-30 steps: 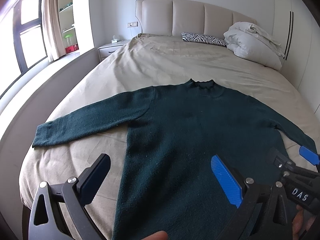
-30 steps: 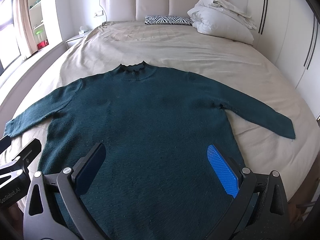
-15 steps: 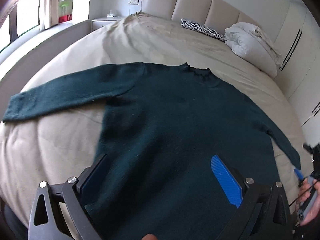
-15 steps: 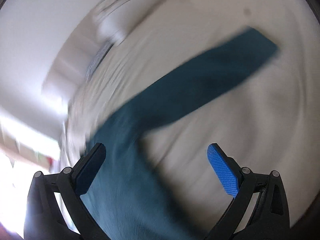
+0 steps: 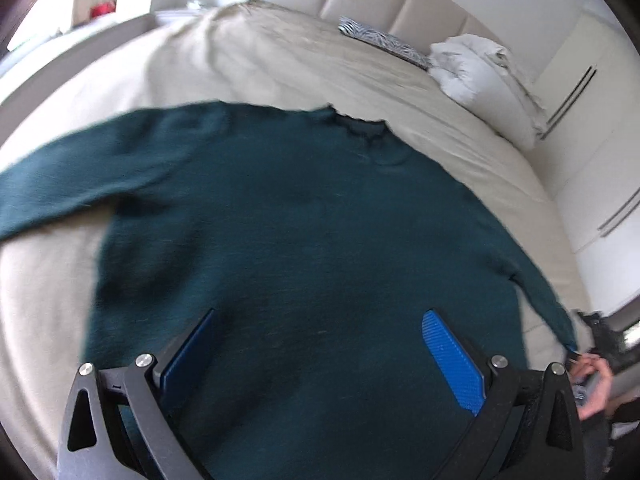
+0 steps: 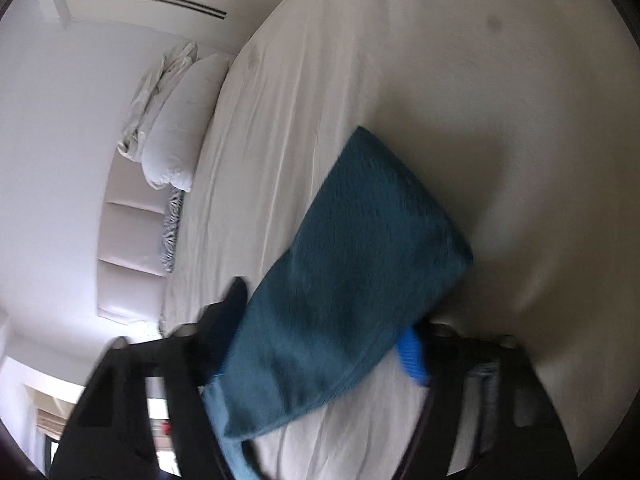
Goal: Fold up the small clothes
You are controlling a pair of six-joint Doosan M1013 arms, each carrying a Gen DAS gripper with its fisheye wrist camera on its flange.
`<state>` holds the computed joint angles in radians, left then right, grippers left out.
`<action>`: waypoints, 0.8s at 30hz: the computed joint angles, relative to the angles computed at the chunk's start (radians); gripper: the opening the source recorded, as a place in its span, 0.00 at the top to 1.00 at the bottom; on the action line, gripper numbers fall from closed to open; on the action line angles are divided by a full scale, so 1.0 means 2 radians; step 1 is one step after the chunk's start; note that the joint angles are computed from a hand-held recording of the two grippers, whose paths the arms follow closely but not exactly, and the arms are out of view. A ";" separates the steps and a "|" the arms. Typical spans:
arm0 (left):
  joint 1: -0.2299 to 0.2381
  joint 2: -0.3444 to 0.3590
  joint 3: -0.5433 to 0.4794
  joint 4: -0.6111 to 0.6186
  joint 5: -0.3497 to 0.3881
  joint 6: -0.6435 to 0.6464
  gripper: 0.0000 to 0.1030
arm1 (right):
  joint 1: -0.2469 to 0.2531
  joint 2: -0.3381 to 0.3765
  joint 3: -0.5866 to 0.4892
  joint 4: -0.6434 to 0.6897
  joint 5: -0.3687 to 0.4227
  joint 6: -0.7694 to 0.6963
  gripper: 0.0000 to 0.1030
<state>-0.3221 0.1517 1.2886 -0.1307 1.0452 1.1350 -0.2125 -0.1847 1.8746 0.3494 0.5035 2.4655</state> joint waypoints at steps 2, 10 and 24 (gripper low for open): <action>0.009 0.004 0.000 -0.042 -0.008 0.017 0.09 | -0.004 0.015 -0.019 -0.015 0.025 -0.013 0.78; 0.037 0.026 -0.010 -0.166 -0.019 0.057 0.23 | 0.086 0.073 -0.144 -0.162 0.093 -0.058 0.92; 0.071 0.026 0.031 -0.354 -0.050 0.115 0.12 | 0.286 0.191 -0.264 -0.077 0.213 -0.396 0.56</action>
